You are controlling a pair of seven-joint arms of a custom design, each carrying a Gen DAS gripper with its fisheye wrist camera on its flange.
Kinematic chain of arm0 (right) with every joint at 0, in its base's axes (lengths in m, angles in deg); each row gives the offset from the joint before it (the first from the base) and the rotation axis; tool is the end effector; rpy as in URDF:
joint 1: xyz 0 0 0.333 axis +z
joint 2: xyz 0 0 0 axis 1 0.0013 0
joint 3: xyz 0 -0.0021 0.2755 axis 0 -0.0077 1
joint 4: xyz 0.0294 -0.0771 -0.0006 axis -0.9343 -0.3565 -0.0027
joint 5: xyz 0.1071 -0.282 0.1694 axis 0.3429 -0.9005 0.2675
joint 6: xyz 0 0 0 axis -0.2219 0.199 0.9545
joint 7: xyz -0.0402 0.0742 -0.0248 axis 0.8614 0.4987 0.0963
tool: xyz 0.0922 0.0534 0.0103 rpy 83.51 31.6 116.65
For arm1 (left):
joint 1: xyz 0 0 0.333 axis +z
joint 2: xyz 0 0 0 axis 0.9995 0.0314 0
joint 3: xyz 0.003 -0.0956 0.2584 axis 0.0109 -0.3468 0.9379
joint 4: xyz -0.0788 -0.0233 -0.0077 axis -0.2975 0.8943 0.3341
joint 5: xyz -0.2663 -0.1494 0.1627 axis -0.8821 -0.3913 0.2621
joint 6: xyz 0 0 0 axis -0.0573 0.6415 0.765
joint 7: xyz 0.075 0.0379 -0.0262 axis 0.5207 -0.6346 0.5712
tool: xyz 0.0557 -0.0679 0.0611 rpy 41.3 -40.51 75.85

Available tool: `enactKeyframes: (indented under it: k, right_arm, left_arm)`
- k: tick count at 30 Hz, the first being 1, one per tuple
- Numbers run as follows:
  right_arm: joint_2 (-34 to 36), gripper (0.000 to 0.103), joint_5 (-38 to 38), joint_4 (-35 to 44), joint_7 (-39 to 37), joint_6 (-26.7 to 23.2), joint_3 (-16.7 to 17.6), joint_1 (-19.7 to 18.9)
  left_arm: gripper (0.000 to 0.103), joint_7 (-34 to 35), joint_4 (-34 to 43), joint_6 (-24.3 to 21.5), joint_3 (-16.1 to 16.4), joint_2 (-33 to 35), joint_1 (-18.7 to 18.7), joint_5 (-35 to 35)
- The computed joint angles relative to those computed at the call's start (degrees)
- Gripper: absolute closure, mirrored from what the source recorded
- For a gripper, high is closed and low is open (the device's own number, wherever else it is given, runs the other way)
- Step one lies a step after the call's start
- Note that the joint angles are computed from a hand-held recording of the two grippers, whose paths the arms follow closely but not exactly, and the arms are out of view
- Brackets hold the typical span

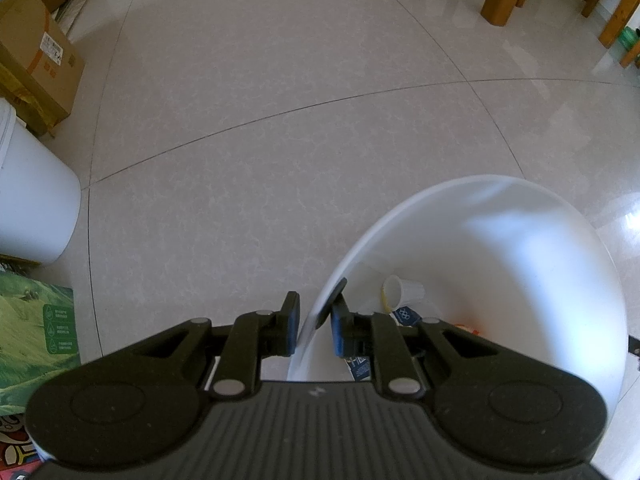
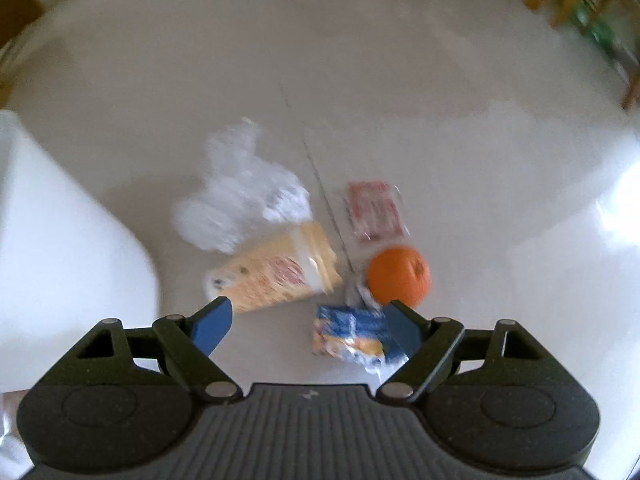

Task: Organize objects
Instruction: 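Grasp the blue juice carton with the right gripper and lift it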

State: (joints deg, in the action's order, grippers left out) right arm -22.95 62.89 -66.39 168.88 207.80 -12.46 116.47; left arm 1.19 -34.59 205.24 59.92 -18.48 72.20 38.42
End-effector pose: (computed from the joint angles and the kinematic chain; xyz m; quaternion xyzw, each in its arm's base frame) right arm 0.3410 0.2246 0.4402 -0.5727 0.7997 -0.1665 0.0692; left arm 0.4766 -0.2720 0.5196 -0.5862 0.7993 -0.0971 0.0899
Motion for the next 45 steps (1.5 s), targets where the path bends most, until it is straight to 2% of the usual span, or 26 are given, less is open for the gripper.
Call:
enactKeyframes:
  k: [3,8,11,16,20,22,28,31,34,37,40,42,45]
  right_arm:
    - [-0.44,0.015,0.63,-3.88,3.84,0.85,-0.08,-0.58]
    - [-1.83,0.015,3.51,-10.08,13.49,5.82,-0.72,-1.66]
    - [1.23,0.015,2.74,-9.54,20.66,4.69,-0.14,-3.18]
    - [6.25,0.015,2.09,-9.69,32.15,6.75,-0.90,-5.43]
    - [10.69,0.015,1.52,-8.75,38.57,6.86,-1.60,-6.62]
    - [12.40,0.015,0.23,-8.84,40.79,8.64,-1.91,-7.08]
    - [16.46,0.009,-0.80,-7.04,40.89,9.12,-2.13,-6.86]
    - [16.17,0.008,0.77,-7.09,36.21,8.50,-2.13,-6.03]
    - [16.48,0.008,3.33,-5.79,28.13,5.03,-1.95,-4.83]
    - [15.41,0.008,5.35,-6.13,23.87,3.06,-1.59,-3.92]
    - [12.16,0.008,7.02,-9.69,26.00,6.18,-1.68,-3.77]
    - [10.23,0.009,8.44,-13.40,28.59,12.40,-2.03,-3.67]
    - [9.79,0.016,9.43,-16.25,31.77,19.87,-2.57,-4.03]
  left_arm:
    - [0.089,-0.16,0.08,-0.04,-0.05,0.05,-0.03,0.14]
    - [0.089,-0.25,0.32,-0.24,-0.12,0.09,-0.12,0.52]
    - [0.089,-0.30,0.18,-0.17,-0.11,-0.02,-0.12,0.49]
    - [0.089,-0.15,0.07,-0.13,-0.07,-0.11,-0.10,0.39]
    - [0.089,0.07,-0.13,0.06,0.08,-0.23,0.10,-0.13]
    - [0.089,0.17,-0.32,0.23,0.03,-0.31,0.05,0.15]
    - [0.089,-0.11,-0.13,0.12,-0.03,-0.19,-0.04,0.19]
    - [0.089,-0.12,-0.18,0.19,-0.05,-0.19,-0.08,0.28]
    - [0.089,-0.15,-0.15,0.15,-0.02,-0.20,-0.05,0.18]
    - [0.089,-0.16,-0.11,0.15,-0.05,-0.19,-0.08,0.32]
    - [0.088,-0.09,-0.26,0.24,-0.05,-0.30,-0.09,0.41]
    - [0.088,-0.03,-0.38,0.33,-0.05,-0.37,-0.11,0.41]
    - [0.088,-0.06,-0.41,0.31,-0.03,-0.39,-0.12,0.36]
